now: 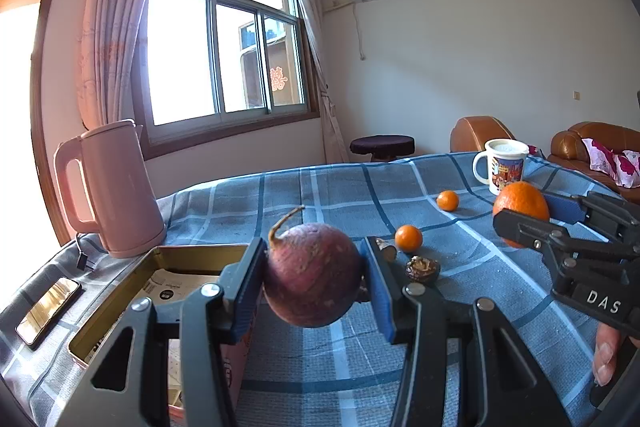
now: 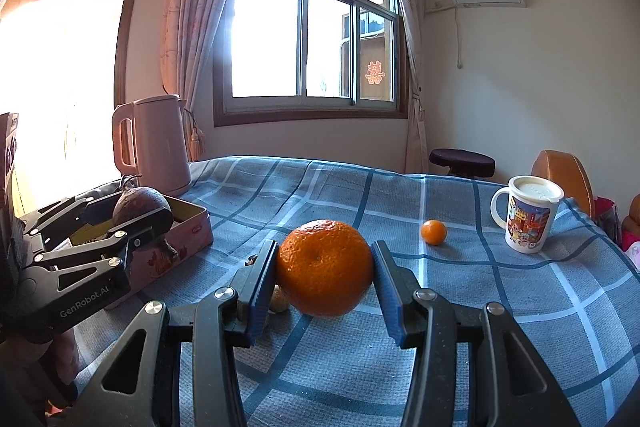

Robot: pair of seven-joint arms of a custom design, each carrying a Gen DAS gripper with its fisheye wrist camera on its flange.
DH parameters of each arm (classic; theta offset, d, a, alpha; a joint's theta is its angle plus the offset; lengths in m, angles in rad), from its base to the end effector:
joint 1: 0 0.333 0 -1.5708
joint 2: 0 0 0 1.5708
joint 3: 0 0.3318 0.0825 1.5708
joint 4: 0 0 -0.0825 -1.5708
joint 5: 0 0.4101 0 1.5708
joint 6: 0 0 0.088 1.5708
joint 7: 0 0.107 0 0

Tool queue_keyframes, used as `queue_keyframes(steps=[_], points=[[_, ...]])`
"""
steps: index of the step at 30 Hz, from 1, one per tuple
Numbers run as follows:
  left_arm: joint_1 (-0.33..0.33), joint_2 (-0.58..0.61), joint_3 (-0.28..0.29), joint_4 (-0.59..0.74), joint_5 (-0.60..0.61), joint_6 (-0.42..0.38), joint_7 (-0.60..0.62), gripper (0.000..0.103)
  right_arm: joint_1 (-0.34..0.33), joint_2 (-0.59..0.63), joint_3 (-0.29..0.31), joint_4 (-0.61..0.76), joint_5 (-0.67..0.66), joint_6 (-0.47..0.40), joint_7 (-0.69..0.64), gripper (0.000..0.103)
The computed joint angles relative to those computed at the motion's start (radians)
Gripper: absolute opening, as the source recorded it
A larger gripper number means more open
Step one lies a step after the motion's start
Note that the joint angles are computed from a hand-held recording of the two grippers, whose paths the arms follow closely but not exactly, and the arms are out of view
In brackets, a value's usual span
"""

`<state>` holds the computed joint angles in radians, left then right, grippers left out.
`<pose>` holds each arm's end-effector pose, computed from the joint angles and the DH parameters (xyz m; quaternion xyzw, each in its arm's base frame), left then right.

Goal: Organize fruits
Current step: 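Lift the purple root with the left tool while the right tool lifts the mandarin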

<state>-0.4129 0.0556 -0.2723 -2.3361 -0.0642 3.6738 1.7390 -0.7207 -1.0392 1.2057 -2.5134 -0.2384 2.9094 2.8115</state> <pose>0.4464 -0.3511 0.4706 -0.3152 0.7366 -0.5219 0.2928 0.3942 0.2963 0.4700 -0.4733 0.6533 -0.4896 0.3309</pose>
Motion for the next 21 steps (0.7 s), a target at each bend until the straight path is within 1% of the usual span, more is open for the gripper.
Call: queue_keyframes(steps=[13,17,21], points=[[-0.010,0.000,-0.004,-0.010,-0.033,0.043,0.040,0.050,0.004,-0.072,0.008,-0.005,-0.003,-0.012,0.021,0.049],[-0.006,-0.003,-0.005,-0.014,-0.023,0.042,0.031,0.050,0.004,-0.085,0.011,-0.003,-0.003,-0.022,0.021,0.049],[-0.001,-0.007,-0.005,-0.011,-0.007,0.022,0.010,0.050,0.001,-0.079,0.014,0.004,-0.005,-0.033,0.014,0.049]])
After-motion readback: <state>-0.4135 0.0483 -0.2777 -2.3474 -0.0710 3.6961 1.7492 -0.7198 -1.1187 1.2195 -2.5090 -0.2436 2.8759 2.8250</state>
